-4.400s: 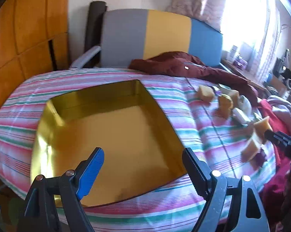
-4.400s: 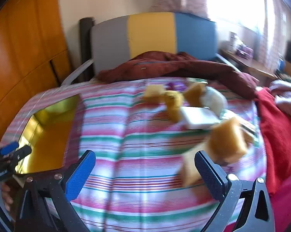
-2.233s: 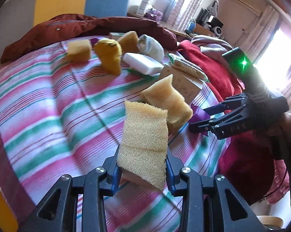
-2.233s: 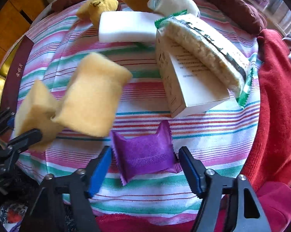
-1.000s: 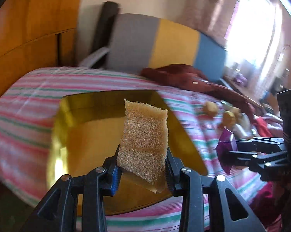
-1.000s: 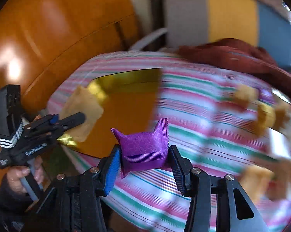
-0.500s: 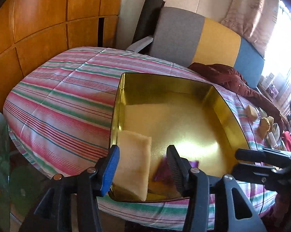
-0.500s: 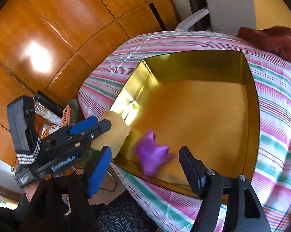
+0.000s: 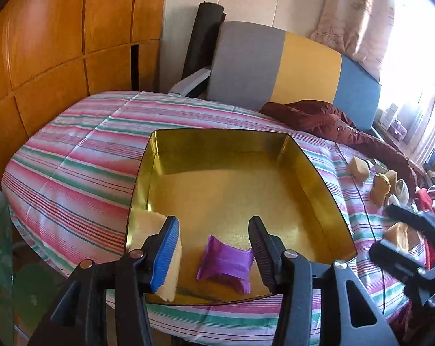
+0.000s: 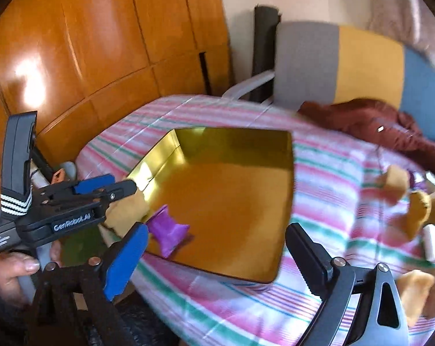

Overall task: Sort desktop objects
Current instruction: 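Open both grippers to drop the sponge and purple packet into the tray, then move both grippers back toward the cluster of items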

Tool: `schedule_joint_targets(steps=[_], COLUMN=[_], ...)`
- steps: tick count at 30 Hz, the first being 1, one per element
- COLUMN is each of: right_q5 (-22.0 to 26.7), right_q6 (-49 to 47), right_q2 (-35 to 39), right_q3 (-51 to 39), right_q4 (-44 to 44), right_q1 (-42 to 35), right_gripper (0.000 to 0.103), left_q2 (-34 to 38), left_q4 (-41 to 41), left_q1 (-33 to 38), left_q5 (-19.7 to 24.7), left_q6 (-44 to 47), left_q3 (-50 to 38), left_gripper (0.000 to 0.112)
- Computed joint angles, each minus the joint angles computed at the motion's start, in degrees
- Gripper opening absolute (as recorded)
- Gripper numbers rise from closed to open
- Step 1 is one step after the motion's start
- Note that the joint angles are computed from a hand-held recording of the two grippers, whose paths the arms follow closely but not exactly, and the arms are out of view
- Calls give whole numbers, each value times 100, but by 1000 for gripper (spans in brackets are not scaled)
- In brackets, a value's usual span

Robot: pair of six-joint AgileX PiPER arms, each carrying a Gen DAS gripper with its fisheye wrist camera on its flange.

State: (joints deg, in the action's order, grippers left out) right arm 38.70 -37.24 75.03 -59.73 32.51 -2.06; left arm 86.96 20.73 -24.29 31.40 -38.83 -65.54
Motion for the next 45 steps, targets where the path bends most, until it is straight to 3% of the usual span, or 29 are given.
schedule_joint_targets(steps=[3, 7, 10, 13, 18, 24, 31, 35, 39, 45], right_q5=[-635, -818, -822, -514, -258, 798, 997, 1021, 1080, 1905], right_q6=[228, 1069, 1098, 404, -252, -867, -812, -621, -575, -1128], right_q2=[-358, -380, -390, -340, -409, -54, 382, 783, 1265, 2335], right_q3=[306, 295, 366, 405, 545, 283, -196, -633, -1220, -2854], right_q4=[-354, -1215, -1046, -192, 339, 1307, 1189, 976, 620, -335], right_q1=[7, -60, -420, -1029, -1843, -3643, -4982, -5462, -5639, -5459], right_gripper=[103, 103, 103, 103, 102, 102, 97, 93, 91, 91], left_q2=[22, 84, 153, 265, 358, 607, 1034, 1196, 1418, 1765], left_q4=[600, 987, 988, 823, 357, -356, -1864, -2078, -2854, -3433], left_q1=[-304, -625, -799, -914, -1005, -1202, -1143, -1288, -1343, -1587], left_q5=[169, 310, 375, 413, 181, 47, 271, 371, 546, 769], left_q6=[-425, -658, -596, -369, 120, 859, 2043, 2389, 3249, 3974], left_q3=[-78, -208, -321, -466, -597, -970, -1497, -1697, -1967, -2425], left_gripper=[51, 51, 52, 56, 64, 65, 65, 65, 64, 64])
